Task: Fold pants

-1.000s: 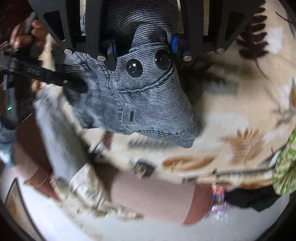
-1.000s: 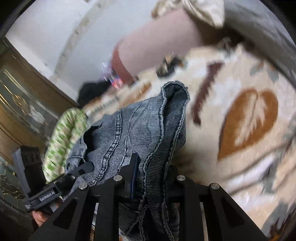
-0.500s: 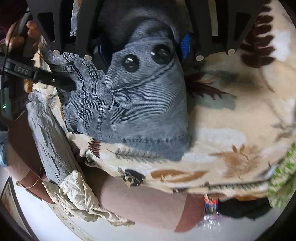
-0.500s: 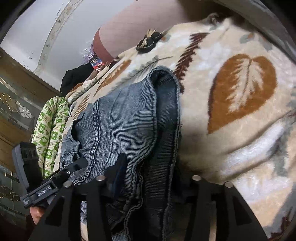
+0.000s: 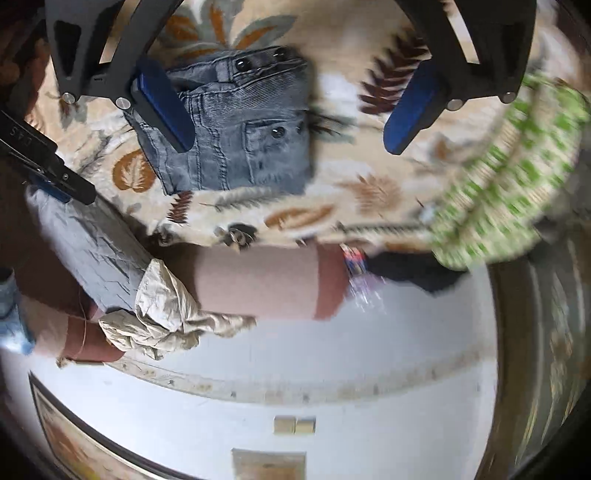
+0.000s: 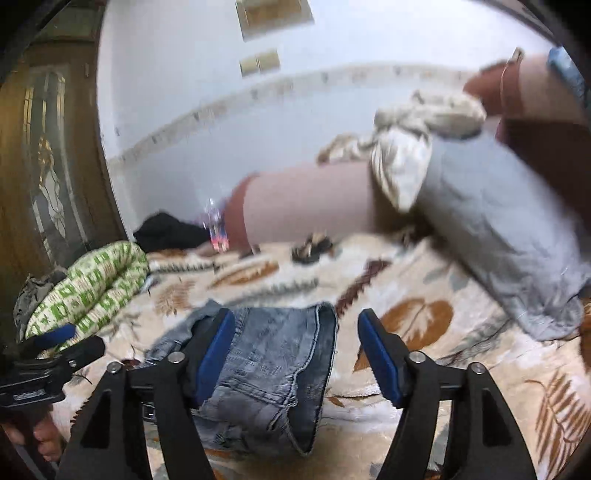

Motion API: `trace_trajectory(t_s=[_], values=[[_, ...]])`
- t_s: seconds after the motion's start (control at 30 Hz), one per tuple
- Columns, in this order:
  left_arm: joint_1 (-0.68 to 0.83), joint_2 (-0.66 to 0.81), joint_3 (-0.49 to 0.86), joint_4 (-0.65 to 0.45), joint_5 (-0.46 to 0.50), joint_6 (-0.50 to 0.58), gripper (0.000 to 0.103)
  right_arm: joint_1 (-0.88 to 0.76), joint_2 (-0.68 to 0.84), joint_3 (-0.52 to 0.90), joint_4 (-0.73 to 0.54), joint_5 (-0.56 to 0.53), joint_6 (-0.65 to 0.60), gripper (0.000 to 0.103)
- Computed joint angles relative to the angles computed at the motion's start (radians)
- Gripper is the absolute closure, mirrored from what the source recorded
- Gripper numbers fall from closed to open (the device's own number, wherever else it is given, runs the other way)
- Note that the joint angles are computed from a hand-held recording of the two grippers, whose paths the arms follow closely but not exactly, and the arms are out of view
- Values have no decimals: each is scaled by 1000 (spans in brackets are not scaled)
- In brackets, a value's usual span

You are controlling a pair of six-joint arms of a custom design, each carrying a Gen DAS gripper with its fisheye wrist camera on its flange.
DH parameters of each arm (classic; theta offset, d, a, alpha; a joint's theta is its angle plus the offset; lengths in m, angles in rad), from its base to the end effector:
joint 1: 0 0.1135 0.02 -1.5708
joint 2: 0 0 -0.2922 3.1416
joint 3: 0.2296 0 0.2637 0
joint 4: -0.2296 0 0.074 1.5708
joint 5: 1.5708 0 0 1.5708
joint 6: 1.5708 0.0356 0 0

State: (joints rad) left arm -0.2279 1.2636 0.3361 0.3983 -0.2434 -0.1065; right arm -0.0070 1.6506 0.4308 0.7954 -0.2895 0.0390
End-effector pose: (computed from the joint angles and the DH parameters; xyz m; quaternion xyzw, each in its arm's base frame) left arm 0.2234 -0.0430 0.1678 -0.0081 0.8631 0.0216 0.5045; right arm 0.2865 0.0082 0.1398 -0.0591 0.8330 0.1298 0.5346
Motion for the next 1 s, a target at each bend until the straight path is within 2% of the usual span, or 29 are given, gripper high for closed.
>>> trace_trajectory(t_s=[0.1, 0.2, 0.27, 0.4, 0.57, 0.8, 1.0], values=[[-56, -124, 22, -143, -77, 5, 0, 44, -96, -79, 51, 31, -2, 28], [-92, -214, 66, -270, -126, -11, 0, 69, -220, -144, 50, 22, 4, 26], [-127, -283, 71, -321, -181, -26, 0, 85, -304, -171, 21, 29, -2, 23], [-157, -353, 87, -385, -262, -57, 0, 114, -450, -186, -77, 64, -12, 23], [-144, -365, 123, -482, -267, -98, 0, 117, -557, -182, -193, 67, 11, 23], [-122, -415, 124, -536, -262, -125, 0, 178, -676, -186, -312, 134, 11, 23], [-128, -447, 119, -562, -265, -123, 0, 241, -730, -192, -358, 188, -6, 23]])
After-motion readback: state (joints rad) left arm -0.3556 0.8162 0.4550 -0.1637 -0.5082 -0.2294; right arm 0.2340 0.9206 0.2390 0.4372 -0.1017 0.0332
